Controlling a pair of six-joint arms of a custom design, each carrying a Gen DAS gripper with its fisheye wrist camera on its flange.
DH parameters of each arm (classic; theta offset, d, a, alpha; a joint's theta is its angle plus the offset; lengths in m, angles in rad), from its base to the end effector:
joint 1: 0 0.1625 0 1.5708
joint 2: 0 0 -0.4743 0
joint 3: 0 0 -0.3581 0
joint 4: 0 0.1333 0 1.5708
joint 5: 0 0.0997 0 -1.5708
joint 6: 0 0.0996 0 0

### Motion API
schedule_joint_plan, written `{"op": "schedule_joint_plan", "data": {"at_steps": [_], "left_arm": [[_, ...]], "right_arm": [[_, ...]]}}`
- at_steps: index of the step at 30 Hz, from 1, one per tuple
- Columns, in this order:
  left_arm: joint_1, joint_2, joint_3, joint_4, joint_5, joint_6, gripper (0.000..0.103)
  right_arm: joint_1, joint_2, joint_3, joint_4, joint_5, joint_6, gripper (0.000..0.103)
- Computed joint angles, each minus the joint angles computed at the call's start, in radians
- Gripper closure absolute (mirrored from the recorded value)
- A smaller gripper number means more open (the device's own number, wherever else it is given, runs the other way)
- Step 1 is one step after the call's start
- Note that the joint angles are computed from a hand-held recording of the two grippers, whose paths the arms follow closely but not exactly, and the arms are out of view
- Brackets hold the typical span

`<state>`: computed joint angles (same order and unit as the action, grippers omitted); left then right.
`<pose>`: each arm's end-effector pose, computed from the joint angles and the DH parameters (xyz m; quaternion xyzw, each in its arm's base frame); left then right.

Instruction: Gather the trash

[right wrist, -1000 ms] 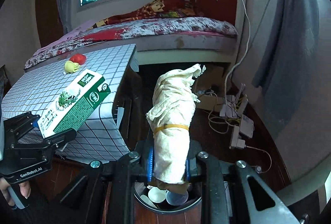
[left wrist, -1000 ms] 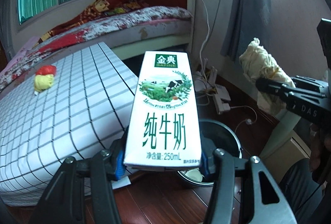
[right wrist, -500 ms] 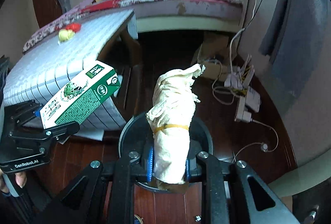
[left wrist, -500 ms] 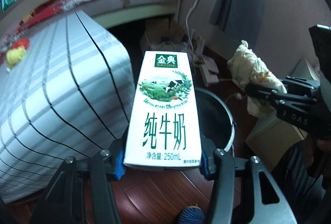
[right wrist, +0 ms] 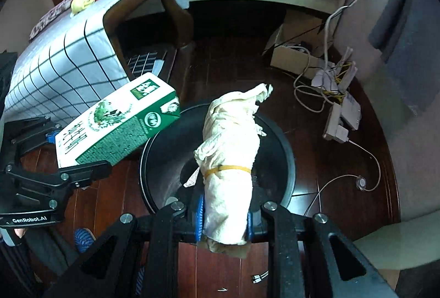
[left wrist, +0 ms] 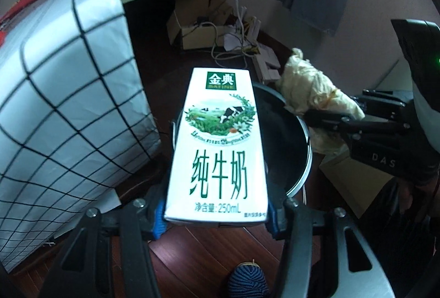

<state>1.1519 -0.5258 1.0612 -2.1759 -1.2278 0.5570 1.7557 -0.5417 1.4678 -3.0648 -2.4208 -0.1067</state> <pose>-0.1829 -0.8208 0.1312 0.4564 0.8726 -0.0225 0.1725 0.1937 -0.7176 0.1190 0.0128 -0.8821 0.2705 0.3855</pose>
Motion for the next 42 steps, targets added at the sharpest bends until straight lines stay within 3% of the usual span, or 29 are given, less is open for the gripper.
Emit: {"op": "schedule_joint_plan", "data": {"at_steps": [2,4,5,6,11,15,33,42], "left_arm": [[0.002,0.013,-0.022,0.035,-0.008,-0.01,0.045],[0.003,0.016,-0.018,0.029,-0.01,-0.013,0.031],[0.006,0.019,-0.02,0.033,-0.004,-0.021,0.006],[0.009,0.017,-0.01,0.014,-0.003,-0.035,0.0],[0.008,0.014,0.036,-0.09,0.098,-0.06,0.001],[0.009,0.0,0.071,-0.14,0.124,-0.063,0.0],[0.003,-0.015,0.093,-0.239,0.135,-0.062,0.0],[0.003,-0.042,0.119,-0.297,0.14,-0.059,0.0]], "right_arm": [[-0.01,0.002,-0.012,0.026,0.011,-0.007,0.079],[-0.019,0.013,-0.025,0.044,-0.002,-0.016,0.066],[-0.019,0.025,-0.034,0.045,-0.039,-0.018,0.033],[-0.022,0.032,-0.038,0.055,-0.073,-0.015,0.001],[-0.041,0.019,0.002,0.069,-0.14,0.091,0.001],[-0.041,0.025,0.005,0.023,-0.153,0.074,0.001],[-0.011,0.047,0.004,-0.078,-0.131,0.022,0.001],[0.016,0.054,-0.017,-0.07,-0.119,-0.004,0.001]]}}
